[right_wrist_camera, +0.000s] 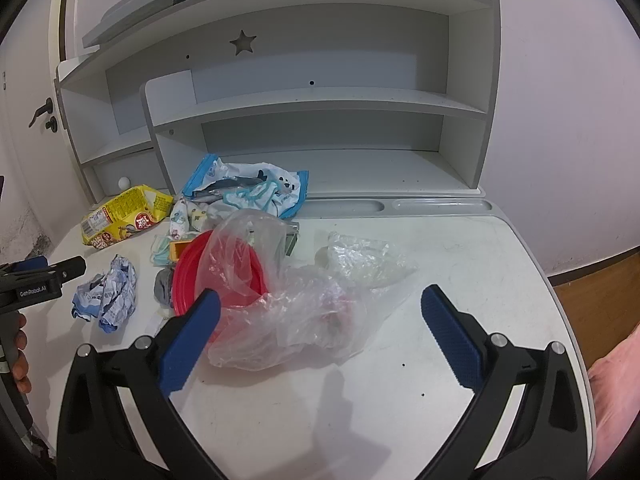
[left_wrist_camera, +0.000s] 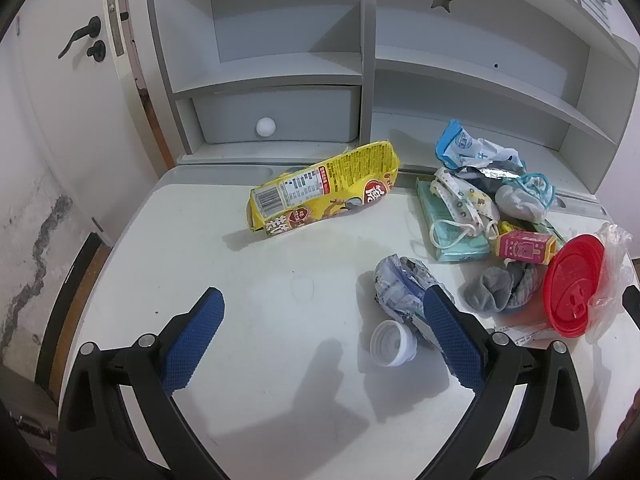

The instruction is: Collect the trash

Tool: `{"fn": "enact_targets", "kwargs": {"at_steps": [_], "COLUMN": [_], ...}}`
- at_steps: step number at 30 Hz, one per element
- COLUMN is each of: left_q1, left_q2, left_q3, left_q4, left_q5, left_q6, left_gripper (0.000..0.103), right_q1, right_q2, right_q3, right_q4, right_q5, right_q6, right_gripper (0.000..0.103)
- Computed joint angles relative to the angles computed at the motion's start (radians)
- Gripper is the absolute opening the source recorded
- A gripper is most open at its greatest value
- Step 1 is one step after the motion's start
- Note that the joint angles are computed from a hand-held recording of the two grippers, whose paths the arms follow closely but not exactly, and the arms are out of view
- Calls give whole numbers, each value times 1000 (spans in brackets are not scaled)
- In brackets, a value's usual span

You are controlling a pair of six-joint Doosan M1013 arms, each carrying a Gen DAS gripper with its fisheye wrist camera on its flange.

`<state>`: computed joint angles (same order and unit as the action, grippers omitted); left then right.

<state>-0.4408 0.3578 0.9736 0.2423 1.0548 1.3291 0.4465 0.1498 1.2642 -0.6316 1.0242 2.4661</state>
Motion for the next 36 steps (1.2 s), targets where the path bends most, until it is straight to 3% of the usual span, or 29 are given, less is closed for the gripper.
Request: {"fn": "enact_targets", "kwargs": {"at_steps": [8,13,18,20,22,25,29,34,36], "left_q1": [4,12,26,38,57,73,60,55,55], "left_q2": [7,19,42,55,76,102,146,223,252], "left_q3": [-10,-37,-85,-107,-144,-184,-243,-358,-404], "left_q4": [-13,73,103,62,-29,-122,-84,-63,-59], "left_q5": [7,-12,7,28,66,87,104,176,200], "left_q6": [9,66,159,189,225,261,278,329,359], "left_gripper": [97,97,97,97,97,97,97,97,97], "right_q1": [-1,-27,-80,-107,-113,-110,-112,-126,-136], "right_q2": [-5,-35,-53,-52,-42,-19,17,46,51], "right_q3": [2,12,24,33,32,12,-28,-56,-62], "right_q4": [-16,1,185,347,420,422,400,406,409], "right_q5": [6,-42,-100,-137,-151,-135,-75,-4,14], "right_q6": [-12,-30,-48,-121,-182,-193,-190,-200,-204], "right_gripper": [97,97,97,97,97,97,91,76,76]}}
